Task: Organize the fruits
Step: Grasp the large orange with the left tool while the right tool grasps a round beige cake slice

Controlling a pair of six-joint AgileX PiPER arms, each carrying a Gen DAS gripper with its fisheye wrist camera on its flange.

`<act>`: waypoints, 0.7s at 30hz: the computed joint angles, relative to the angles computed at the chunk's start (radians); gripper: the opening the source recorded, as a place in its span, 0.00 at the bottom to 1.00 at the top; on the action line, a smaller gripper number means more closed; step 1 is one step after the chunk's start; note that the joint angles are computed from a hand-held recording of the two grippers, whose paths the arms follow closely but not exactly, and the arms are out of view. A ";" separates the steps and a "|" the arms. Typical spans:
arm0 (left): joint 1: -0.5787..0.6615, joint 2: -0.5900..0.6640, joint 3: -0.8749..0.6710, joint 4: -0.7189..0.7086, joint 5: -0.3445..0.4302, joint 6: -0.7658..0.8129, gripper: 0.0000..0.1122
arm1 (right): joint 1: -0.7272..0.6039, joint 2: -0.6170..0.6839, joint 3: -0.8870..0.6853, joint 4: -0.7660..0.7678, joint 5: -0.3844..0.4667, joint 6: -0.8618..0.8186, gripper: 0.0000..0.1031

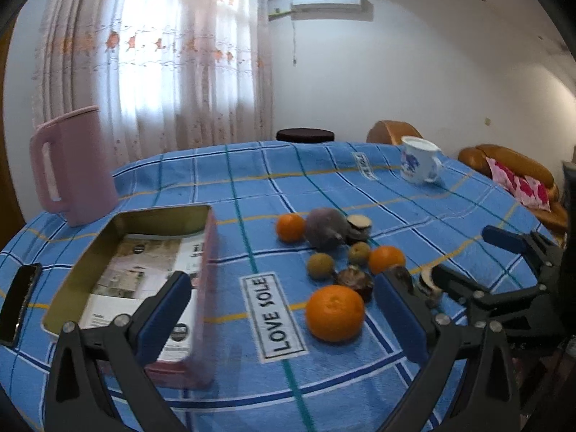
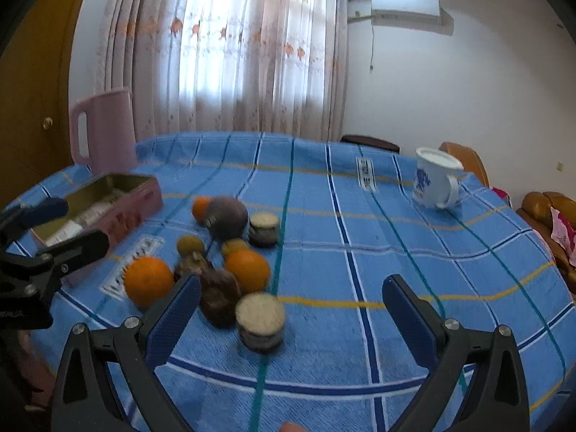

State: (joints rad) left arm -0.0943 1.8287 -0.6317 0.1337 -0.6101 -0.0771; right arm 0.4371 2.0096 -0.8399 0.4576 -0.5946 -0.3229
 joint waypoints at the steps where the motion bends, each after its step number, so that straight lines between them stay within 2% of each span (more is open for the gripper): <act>1: -0.010 0.008 -0.006 0.005 0.010 0.003 0.92 | -0.003 0.006 -0.006 0.002 0.012 -0.004 0.89; 3: -0.023 0.018 -0.005 0.012 0.004 0.010 0.92 | -0.017 0.020 -0.024 -0.016 0.051 -0.001 0.75; 6: -0.043 0.036 -0.023 0.023 0.029 0.016 0.88 | -0.034 0.035 -0.054 -0.021 0.112 -0.005 0.72; 9: -0.042 0.054 -0.059 0.100 0.085 -0.045 0.83 | -0.045 0.041 -0.051 -0.087 0.121 0.055 0.68; 12: -0.030 0.071 -0.102 0.230 0.140 -0.161 0.75 | -0.054 0.046 -0.057 -0.162 0.147 0.109 0.62; 14: -0.023 0.087 -0.129 0.316 0.162 -0.246 0.74 | -0.054 0.053 -0.069 -0.174 0.167 0.113 0.59; 16: -0.019 0.100 -0.159 0.411 0.193 -0.338 0.67 | -0.054 0.055 -0.076 -0.178 0.180 0.106 0.58; 18: -0.014 0.114 -0.184 0.503 0.217 -0.426 0.65 | -0.057 0.058 -0.090 -0.185 0.204 0.104 0.54; 19: -0.012 0.123 -0.204 0.574 0.238 -0.498 0.61 | -0.064 0.058 -0.095 -0.224 0.213 0.136 0.52; 21: -0.011 0.130 -0.219 0.624 0.253 -0.553 0.59 | -0.076 0.059 -0.100 -0.297 0.227 0.201 0.47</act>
